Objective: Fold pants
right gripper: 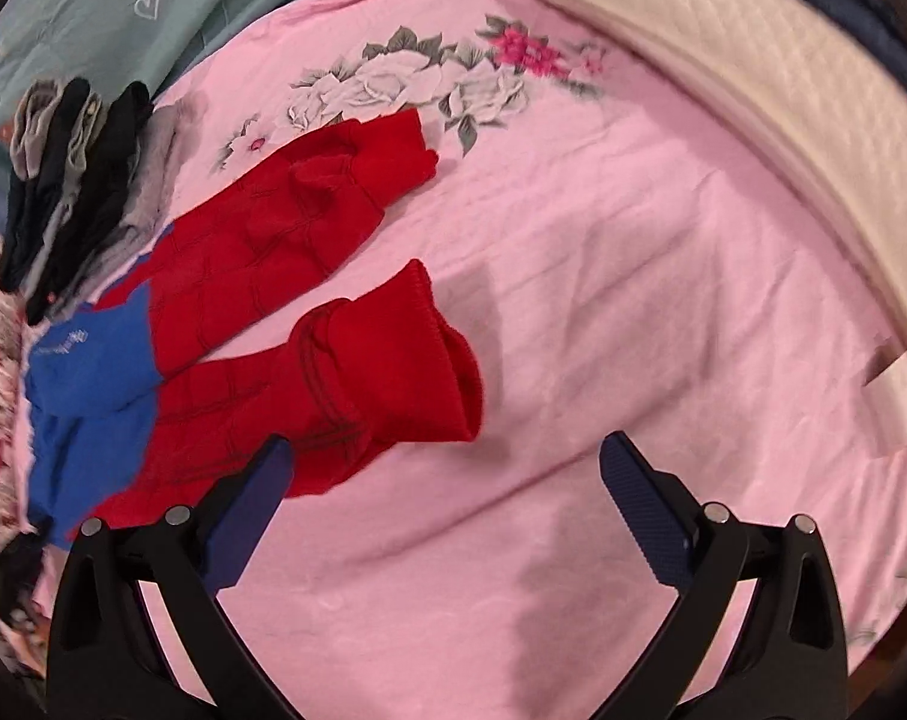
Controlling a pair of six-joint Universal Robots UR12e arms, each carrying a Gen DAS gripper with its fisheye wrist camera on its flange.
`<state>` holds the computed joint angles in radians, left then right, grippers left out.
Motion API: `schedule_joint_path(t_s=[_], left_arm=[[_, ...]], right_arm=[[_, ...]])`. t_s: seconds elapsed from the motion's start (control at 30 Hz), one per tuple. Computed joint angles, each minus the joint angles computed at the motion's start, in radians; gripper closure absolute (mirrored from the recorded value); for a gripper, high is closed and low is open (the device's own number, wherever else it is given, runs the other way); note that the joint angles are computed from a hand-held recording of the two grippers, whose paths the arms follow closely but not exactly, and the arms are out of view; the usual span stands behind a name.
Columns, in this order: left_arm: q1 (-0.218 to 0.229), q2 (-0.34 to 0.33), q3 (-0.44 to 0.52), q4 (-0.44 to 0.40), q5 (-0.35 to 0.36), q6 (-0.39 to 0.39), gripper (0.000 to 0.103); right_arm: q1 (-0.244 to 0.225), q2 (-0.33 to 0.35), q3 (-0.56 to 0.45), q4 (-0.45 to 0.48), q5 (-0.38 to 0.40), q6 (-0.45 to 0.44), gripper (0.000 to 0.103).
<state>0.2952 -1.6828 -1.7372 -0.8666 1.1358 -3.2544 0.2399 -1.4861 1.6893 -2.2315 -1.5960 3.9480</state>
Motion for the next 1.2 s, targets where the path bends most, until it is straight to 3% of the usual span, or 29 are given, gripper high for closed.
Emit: schedule_joint_path(t_s=[0.1, 0.13, 0.17, 0.2, 0.3, 0.33, 0.4, 0.53, 0.63, 0.8, 0.9, 0.97, 1.0, 1.03, 1.1, 1.2], left_arm=[[-0.007, -0.001, 0.002, 0.006, 0.019, 0.007, 0.092], [-0.010, -0.003, 0.003, 0.007, 0.025, 0.008, 0.091], [-0.012, -0.004, 0.004, 0.013, 0.032, 0.009, 0.091], [-0.015, -0.005, 0.005, 0.015, 0.038, 0.011, 0.091], [-0.027, -0.011, 0.011, 0.029, 0.069, 0.025, 0.091], [-0.028, -0.012, 0.012, 0.030, 0.071, 0.026, 0.092], [-0.010, -0.002, 0.004, 0.030, 0.030, 0.004, 0.093], [0.009, 0.042, -0.037, 0.091, 0.004, 0.014, 0.095], [0.013, 0.090, -0.075, 0.124, 0.036, 0.049, 0.096], [0.066, 0.152, -0.121, 0.033, -0.031, 0.067, 0.097], [0.047, 0.145, -0.121, -0.006, 0.020, 0.121, 0.096], [0.040, 0.131, -0.104, -0.058, 0.028, 0.139, 0.089], [0.045, 0.136, -0.107, -0.052, 0.025, 0.130, 0.075], [0.051, 0.145, -0.112, -0.035, 0.022, 0.125, 0.055], [0.056, 0.167, -0.124, 0.037, 0.041, 0.124, 0.042], [0.051, 0.179, -0.104, 0.105, 0.059, 0.142, 0.037]], right_arm=[[-0.016, 0.024, -0.007, -0.014, 0.096, 0.002, 0.031], [-0.017, 0.035, -0.014, -0.013, 0.116, -0.008, 0.037], [-0.012, 0.045, -0.022, -0.008, 0.117, -0.009, 0.037], [-0.003, 0.053, -0.031, -0.010, 0.084, -0.019, 0.040], [0.016, 0.081, -0.058, -0.025, 0.049, -0.072, 0.077], [0.025, 0.092, -0.072, -0.010, 0.016, -0.071, 0.084], [0.040, 0.101, -0.094, 0.013, -0.033, -0.073, 0.088], [0.050, 0.064, -0.091, 0.020, -0.089, -0.013, 0.088], [0.041, 0.008, -0.053, 0.015, -0.035, 0.001, 0.088], [0.042, -0.045, 0.002, 0.022, 0.028, -0.007, 0.088], [0.045, -0.051, 0.035, 0.043, 0.048, 0.001, 0.087], [0.049, -0.039, 0.045, 0.061, 0.040, 0.000, 0.081], [0.051, -0.039, 0.052, 0.049, 0.032, -0.001, 0.076], [0.054, -0.038, 0.051, 0.044, 0.026, -0.005, 0.062], [0.072, -0.030, 0.011, 0.132, -0.062, 0.008, 0.046], [0.078, -0.043, -0.011, 0.155, -0.125, 0.006, 0.045]])
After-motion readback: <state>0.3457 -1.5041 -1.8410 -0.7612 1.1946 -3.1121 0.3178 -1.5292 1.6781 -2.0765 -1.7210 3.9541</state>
